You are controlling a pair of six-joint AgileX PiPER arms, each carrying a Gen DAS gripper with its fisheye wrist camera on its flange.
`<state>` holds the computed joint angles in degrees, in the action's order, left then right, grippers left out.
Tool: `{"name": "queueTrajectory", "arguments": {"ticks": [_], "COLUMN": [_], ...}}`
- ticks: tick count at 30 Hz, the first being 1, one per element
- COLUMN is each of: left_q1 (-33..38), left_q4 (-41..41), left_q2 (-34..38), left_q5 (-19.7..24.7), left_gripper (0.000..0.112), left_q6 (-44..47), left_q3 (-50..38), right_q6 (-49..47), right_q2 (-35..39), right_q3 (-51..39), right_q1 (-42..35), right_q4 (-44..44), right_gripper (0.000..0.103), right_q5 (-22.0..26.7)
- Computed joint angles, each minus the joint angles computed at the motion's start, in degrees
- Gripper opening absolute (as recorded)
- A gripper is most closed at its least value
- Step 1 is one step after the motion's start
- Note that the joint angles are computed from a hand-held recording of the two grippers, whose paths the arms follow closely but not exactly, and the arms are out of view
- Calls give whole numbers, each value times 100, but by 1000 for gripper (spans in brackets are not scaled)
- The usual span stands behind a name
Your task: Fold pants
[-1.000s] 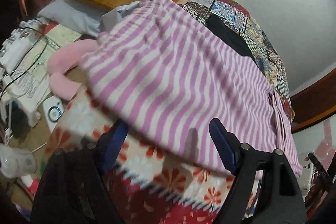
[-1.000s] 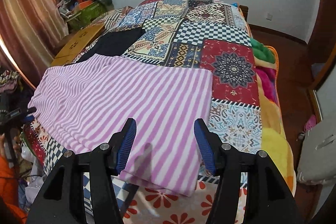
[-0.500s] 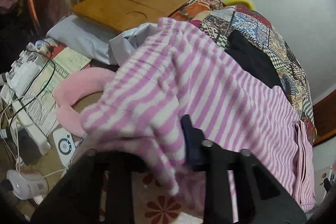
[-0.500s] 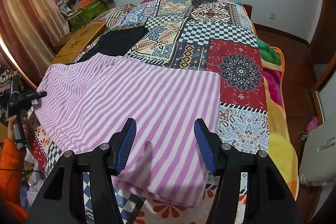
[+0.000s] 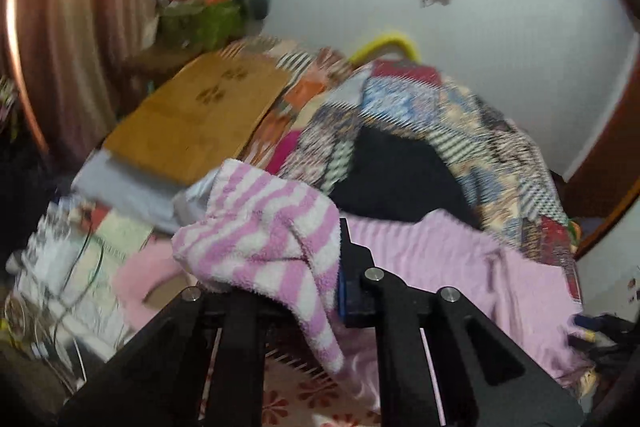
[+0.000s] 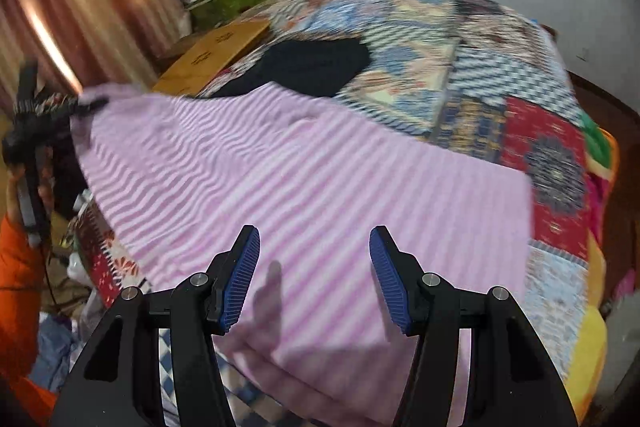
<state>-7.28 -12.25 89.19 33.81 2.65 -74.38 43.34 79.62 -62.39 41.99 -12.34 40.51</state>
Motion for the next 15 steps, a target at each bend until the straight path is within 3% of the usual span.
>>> {"name": "queueTrajectory", "arguments": {"ticks": [4, 8, 12, 15], "left_q1": [-409, -893, -1442, -1889], "left_q4": [71, 74, 175, 224], "left_q2": [-85, -99, 13, 163], "left_q5": [174, 297, 425, 495], "left_gripper": [11, 11, 11, 9], "left_q6": [34, 75, -59, -132], "left_q3": [-447, -878, -1326, -1664], "right_q6": [-1058, -891, -951, -261], "right_q2": [636, 846, 322, -282], "right_q3": [-382, -530, -186, 162], "right_q1": [34, 303, 70, 110], "right_q4": [855, 411, 797, 234], "right_gripper": [54, 58, 57, 57], "right_q5": [-37, 154, -94, -46]}}
